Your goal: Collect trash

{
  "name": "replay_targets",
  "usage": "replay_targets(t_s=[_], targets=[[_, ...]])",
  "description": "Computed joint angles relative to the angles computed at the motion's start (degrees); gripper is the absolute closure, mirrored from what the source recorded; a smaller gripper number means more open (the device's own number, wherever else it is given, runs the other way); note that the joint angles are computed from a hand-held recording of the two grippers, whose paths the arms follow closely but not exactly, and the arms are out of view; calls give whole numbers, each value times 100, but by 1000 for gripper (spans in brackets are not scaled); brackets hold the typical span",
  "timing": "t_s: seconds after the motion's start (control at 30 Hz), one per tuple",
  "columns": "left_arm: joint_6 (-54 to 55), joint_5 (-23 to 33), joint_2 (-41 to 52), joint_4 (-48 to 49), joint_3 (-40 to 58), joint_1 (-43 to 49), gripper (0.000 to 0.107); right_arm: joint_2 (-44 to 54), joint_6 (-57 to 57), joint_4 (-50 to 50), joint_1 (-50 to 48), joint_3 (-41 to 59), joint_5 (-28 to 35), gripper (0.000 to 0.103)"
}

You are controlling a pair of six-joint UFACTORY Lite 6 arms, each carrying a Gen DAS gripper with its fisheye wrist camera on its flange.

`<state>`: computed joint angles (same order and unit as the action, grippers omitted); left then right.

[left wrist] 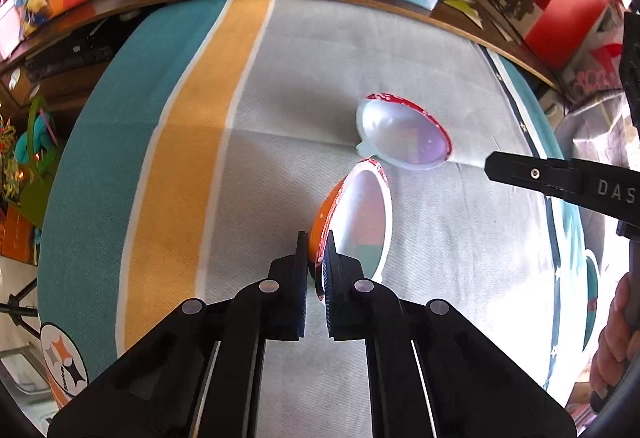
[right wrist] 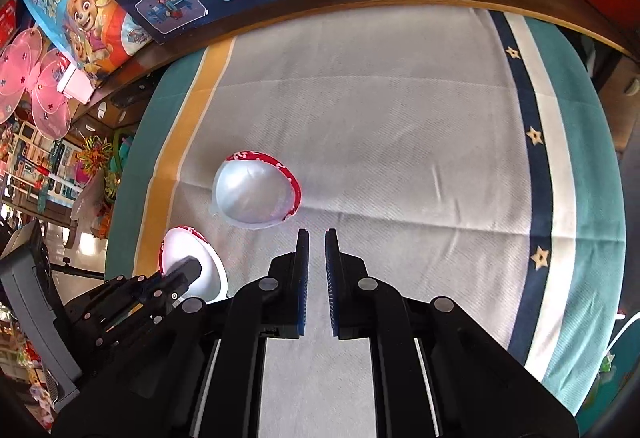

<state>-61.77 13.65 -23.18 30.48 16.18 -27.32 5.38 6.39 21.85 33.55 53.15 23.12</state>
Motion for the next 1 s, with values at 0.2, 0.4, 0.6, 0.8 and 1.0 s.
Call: replay_targets(t_s=[0.2,0.4,0.6,0.8,1.0], targets=[[-5,-102,-64,-173,-115,4,99,429,-586,484,-241,518,138,77],[306,86,-308,-378,-238,164,99,1386,-601,249,-52,1539,252,72],[1757,136,-578,-1436,-347,807,99,2037,-669,208,43,2050,199,72],[1843,-45,-352,-1567,-293,728,98,2250,-791,264,187,2164,185,89],[1231,-200,-145,-1132,-212,607,95,1542,-1438,1119,23,1423,154,99]])
